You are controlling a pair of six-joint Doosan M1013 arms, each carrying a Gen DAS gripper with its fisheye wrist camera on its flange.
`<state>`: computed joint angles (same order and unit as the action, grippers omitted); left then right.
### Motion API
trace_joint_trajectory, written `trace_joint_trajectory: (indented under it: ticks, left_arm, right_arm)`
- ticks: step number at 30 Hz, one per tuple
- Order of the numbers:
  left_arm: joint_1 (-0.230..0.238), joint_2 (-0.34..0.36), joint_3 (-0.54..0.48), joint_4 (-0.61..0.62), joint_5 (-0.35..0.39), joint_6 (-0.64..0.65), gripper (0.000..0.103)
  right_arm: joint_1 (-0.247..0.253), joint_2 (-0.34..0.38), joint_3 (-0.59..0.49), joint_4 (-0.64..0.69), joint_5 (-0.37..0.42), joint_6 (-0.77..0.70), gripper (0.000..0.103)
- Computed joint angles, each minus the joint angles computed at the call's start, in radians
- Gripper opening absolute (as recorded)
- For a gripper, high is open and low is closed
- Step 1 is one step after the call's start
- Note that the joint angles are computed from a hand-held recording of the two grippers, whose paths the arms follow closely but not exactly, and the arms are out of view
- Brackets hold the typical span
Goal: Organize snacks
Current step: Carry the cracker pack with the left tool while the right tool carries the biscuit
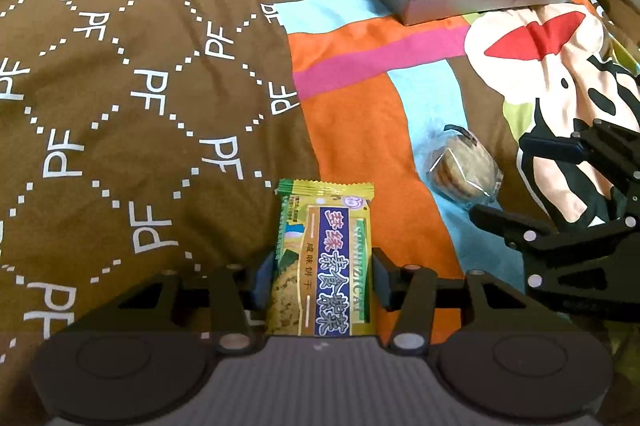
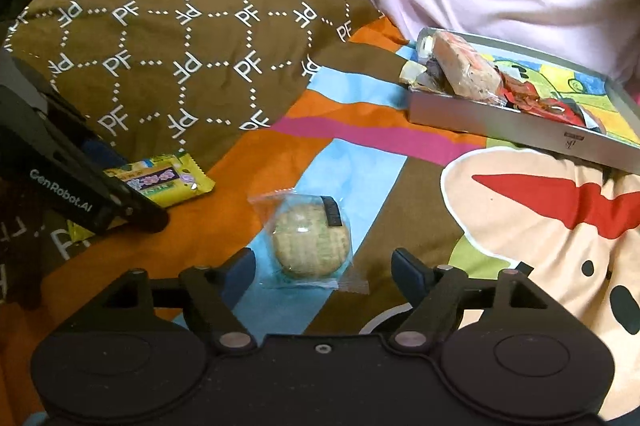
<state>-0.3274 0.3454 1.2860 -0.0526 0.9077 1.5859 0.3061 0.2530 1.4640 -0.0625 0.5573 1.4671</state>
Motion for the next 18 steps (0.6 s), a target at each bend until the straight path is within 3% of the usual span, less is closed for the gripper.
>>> trace_joint_trajectory:
  ticks: [8,13,15,18]
  left_arm:
    - [0.002,0.007,-0.005,-0.010,-0.007,-0.019,0.055]
    - [-0.001,0.006,0.003,-0.001,-0.030,-0.038,0.054]
    - [0.002,0.004,0.010,-0.022,-0.053,-0.039,0.054]
    - [-0.002,0.002,0.011,-0.019,-0.063,-0.048,0.051]
  right_arm:
    - [-0.008,0.033,-0.022,0.051,0.003,0.016,0.077]
    - [-0.012,0.046,-0.033,0.095,0.009,0.011,0.058]
    - [0.002,0.042,-0.026,0.036,-0.004,0.055,0.052]
    - [0.017,0.028,-0.007,-0.034,-0.020,0.127,0.050]
